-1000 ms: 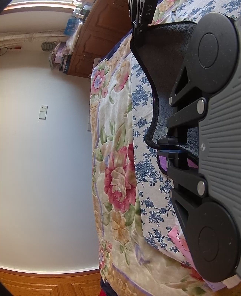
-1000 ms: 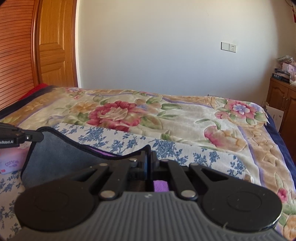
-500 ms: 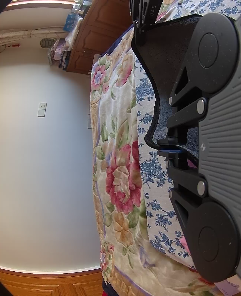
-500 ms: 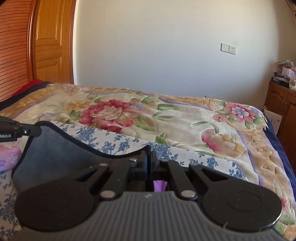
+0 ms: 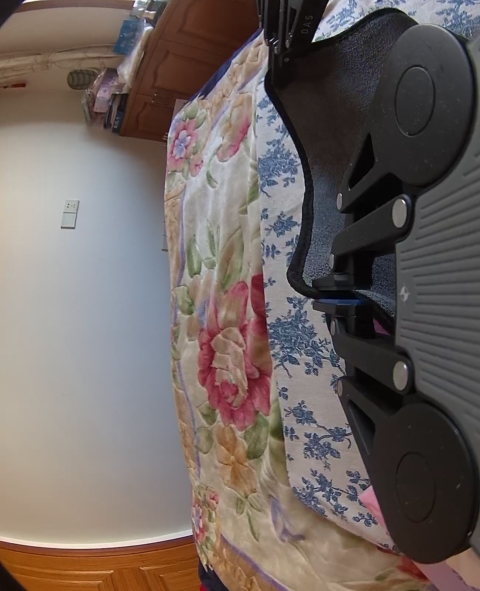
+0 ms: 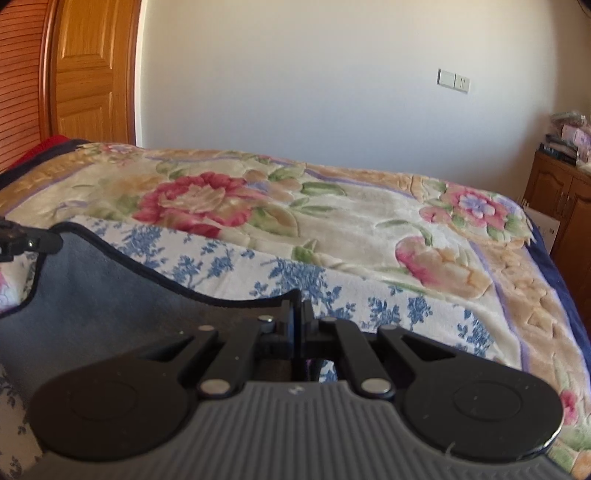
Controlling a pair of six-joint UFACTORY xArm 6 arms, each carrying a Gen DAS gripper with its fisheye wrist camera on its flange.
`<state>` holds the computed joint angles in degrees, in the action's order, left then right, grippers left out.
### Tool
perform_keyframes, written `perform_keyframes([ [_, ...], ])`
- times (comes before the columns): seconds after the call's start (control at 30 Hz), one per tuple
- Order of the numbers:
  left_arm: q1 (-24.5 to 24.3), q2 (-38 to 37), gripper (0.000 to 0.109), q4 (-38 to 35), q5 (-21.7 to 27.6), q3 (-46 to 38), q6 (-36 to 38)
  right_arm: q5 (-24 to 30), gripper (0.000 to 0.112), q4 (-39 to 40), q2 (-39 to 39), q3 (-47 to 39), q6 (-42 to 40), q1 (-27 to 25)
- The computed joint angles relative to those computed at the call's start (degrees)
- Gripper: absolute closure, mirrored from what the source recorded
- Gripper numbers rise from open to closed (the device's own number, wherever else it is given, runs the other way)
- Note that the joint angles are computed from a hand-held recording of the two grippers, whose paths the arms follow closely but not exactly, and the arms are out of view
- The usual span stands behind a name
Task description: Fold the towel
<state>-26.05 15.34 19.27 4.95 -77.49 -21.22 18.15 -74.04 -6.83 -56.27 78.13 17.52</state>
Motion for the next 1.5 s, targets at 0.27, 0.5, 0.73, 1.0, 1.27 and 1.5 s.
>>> perform_keyframes([
  [0.27, 1.1, 2.5, 0.104, 2.5, 0.8, -2.5, -2.3, -1.2, 0.108, 0.5, 2.0, -0.4, -0.8, -0.7],
  [0.5, 1.1, 4.0, 0.103, 2.9, 2.2, -3.8, -1.2, -1.2, 0.108, 1.7, 2.8, -0.4, -1.8, -1.0],
  [0.73, 1.0, 5.1, 0.103, 2.4, 2.9, -4.7, -0.2, -1.7, 0.108, 1.8, 3.8, -0.9, -1.9, -1.4],
  [1.0, 1.0, 5.5, 0.100, 0.2, 3.7, -4.9, 1.8, -1.0, 0.094, 3.9, 4.0, -0.7, -3.0, -1.5],
  [1.27, 1.3, 3.7, 0.060, 5.8, 2.7, -3.3, -4.0, -1.1, 0.059, 4.1, 1.8, 0.3, -2.1, -1.5],
  [1.5, 1.6, -0.5, 0.036, 16.2, 2.5, -0.5, -13.6, -0.9, 0.057, 6.8, -2.9, 2.9, -2.6, -0.4],
])
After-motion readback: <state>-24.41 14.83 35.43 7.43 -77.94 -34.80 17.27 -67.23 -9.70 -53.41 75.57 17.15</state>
